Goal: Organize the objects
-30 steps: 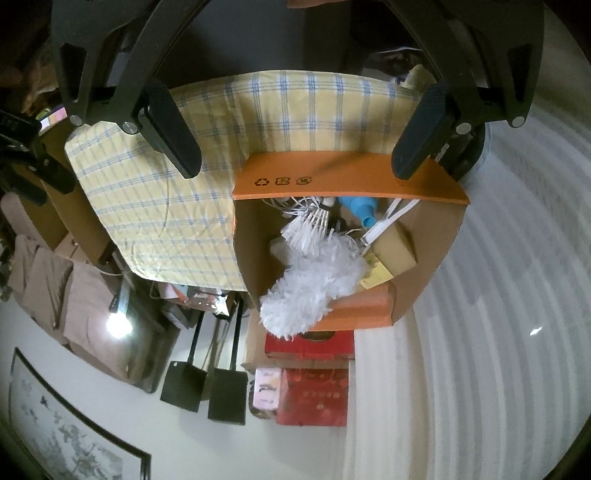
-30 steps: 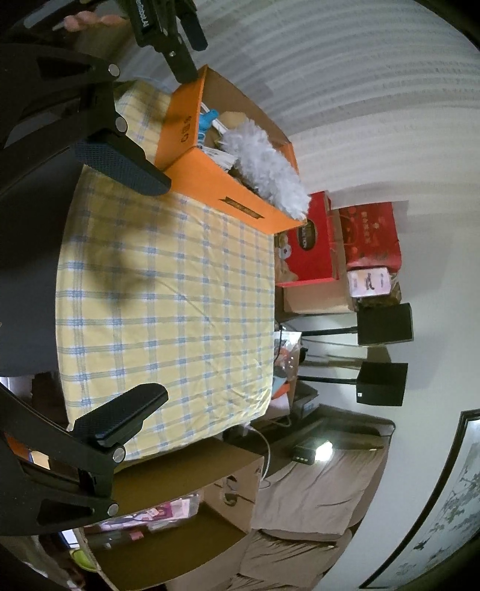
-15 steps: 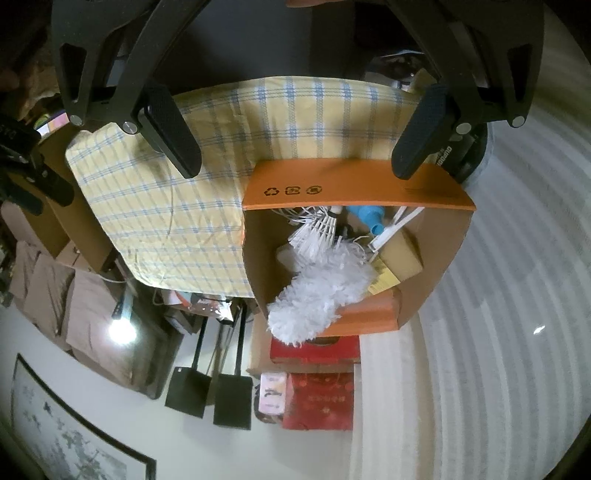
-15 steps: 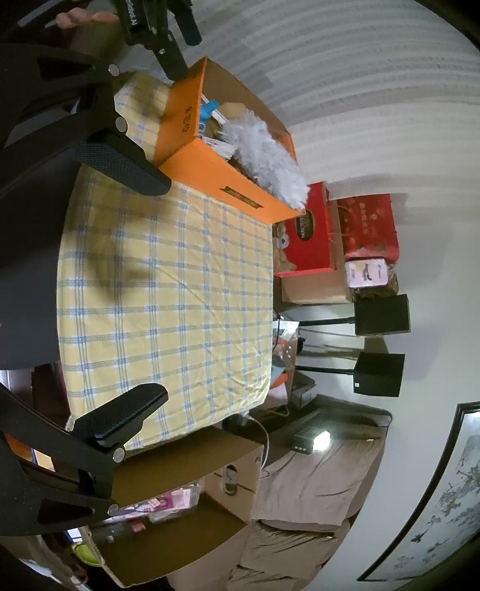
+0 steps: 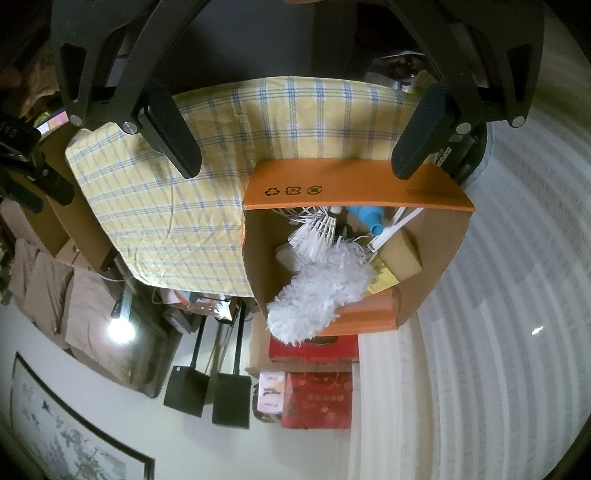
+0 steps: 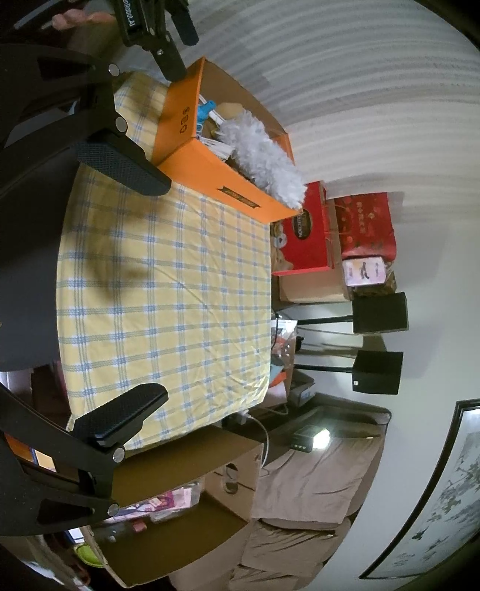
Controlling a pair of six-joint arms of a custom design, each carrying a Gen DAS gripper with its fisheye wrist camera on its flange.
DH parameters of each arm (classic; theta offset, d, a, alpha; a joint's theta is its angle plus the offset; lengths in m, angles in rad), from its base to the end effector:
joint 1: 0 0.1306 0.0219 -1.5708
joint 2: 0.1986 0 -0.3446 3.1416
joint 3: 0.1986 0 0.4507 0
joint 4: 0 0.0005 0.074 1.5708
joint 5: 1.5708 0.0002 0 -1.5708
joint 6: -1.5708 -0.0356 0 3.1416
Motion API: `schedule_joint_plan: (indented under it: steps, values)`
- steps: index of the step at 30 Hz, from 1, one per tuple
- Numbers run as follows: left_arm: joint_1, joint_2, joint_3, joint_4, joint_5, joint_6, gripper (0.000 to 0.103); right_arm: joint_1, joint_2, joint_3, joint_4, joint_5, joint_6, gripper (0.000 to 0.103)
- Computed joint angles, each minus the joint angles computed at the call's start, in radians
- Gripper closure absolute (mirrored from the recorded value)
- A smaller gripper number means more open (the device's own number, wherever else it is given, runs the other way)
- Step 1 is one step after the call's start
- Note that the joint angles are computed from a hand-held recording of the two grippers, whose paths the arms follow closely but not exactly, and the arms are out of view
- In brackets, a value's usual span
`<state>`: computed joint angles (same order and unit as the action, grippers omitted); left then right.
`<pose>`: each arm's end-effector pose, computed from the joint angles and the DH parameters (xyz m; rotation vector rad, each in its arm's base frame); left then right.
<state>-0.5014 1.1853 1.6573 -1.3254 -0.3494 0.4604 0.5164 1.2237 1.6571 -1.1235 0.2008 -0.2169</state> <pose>0.3825 -0.1963 0.5930 -0.1074 2.3554 -0.0399 0.4071 0.2224 0.5912 -0.2298 2.2381 0.1683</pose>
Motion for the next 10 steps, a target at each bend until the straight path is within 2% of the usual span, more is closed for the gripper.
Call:
schedule_joint_plan:
  steps: [10]
  values:
    - [-0.004, -0.002, -0.003, 0.002, -0.030, 0.005, 0.000, 0.001, 0.000, 0.000, -0.003, -0.003, -0.005, 0.001]
